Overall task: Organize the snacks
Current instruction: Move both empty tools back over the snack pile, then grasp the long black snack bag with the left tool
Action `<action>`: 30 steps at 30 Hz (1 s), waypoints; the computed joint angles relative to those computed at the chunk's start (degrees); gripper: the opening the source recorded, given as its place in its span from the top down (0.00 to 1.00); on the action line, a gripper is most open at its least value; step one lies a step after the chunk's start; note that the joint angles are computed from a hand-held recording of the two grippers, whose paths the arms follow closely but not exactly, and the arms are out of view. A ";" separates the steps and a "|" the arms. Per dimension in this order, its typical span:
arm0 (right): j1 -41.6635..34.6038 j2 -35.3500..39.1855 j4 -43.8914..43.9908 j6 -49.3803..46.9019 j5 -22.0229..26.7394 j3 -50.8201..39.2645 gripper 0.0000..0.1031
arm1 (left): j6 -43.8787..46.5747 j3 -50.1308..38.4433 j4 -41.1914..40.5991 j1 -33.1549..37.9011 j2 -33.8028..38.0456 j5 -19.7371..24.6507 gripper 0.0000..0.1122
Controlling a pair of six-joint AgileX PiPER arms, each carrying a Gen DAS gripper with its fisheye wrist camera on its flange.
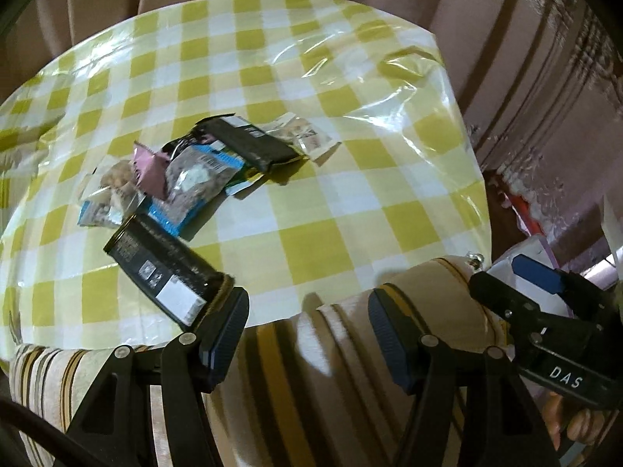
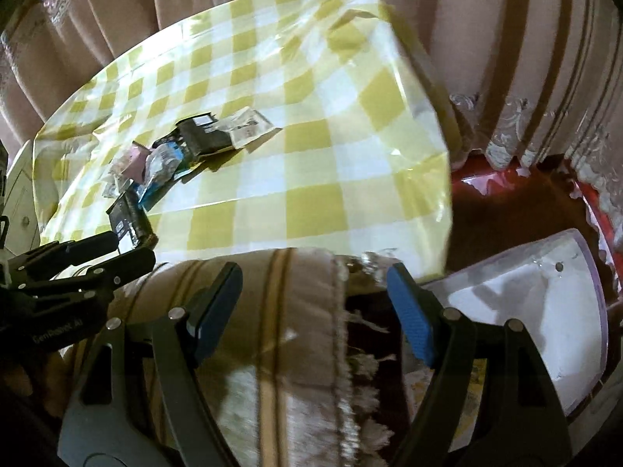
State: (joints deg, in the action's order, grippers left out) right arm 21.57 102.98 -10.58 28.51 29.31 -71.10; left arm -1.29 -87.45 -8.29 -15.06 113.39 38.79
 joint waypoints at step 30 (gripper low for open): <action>9.05 18.94 -1.11 -3.64 10.23 -25.38 0.23 | -4.19 -20.74 -12.61 18.57 18.56 16.79 0.41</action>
State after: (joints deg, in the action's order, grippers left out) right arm 30.62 121.92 -11.69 24.88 39.54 -96.48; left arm -5.48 -108.20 -20.90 3.51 131.95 55.58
